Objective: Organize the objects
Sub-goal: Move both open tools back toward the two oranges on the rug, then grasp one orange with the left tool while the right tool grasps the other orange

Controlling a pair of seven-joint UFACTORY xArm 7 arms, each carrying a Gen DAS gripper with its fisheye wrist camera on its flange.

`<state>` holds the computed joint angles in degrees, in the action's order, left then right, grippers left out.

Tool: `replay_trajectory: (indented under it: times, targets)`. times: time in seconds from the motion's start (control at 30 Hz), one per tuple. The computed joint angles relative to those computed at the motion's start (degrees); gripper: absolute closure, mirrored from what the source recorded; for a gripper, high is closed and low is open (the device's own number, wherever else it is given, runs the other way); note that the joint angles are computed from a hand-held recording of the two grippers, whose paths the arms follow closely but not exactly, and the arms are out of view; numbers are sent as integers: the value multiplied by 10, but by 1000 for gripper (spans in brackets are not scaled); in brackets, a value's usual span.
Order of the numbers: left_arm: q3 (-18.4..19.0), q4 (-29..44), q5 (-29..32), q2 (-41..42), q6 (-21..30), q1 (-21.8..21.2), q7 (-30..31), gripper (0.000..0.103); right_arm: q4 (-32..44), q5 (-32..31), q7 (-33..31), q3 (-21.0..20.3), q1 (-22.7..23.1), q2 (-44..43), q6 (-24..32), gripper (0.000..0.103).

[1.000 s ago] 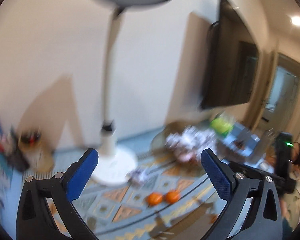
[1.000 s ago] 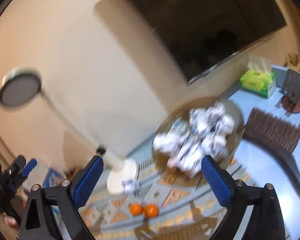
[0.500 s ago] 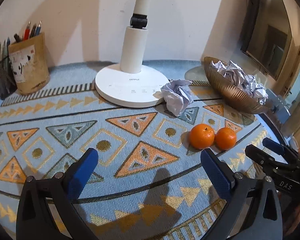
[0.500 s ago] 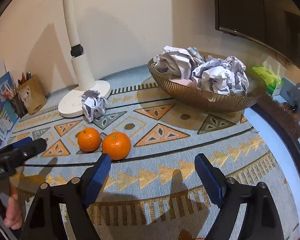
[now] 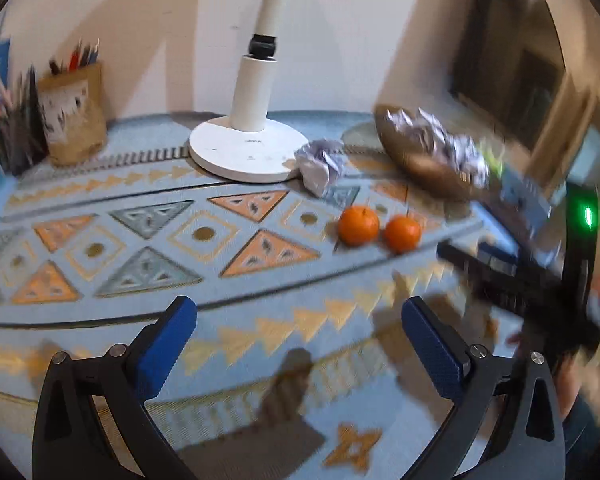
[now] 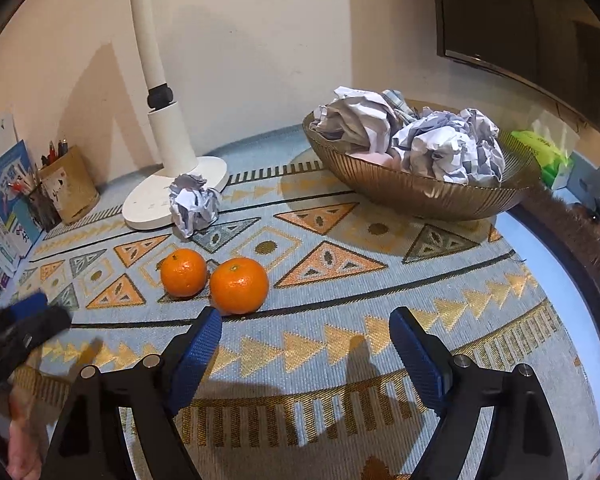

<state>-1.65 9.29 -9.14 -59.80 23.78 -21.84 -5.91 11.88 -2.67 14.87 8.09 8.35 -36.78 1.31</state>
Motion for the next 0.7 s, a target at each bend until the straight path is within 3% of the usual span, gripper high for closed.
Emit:
replay_trajectory:
  times: [0.13,0.33,0.4,0.5,0.6,0.7]
  targets:
    - [-36,-21,49,-96,85,42,3,1,-3,-8,-1,12,-4,-4,-6,17]
    - [12,-46,75,-273,232,99,39,1,-4,-3,-12,-14,17,-2,-10,17]
    - [28,-42,72,-294,256,120,51,1,-4,2,-17,-25,27,-2,-9,17]
    - [42,-36,41,-277,226,120,55,1,-7,9,-25,-37,40,-8,-8,17]
    - [38,-5,-6,-143,128,63,58,1,-7,14,-33,-45,50,-9,-4,17]
    - [22,37,-23,-2,34,9,76,1,1,36,-60,-99,97,-9,17,17]
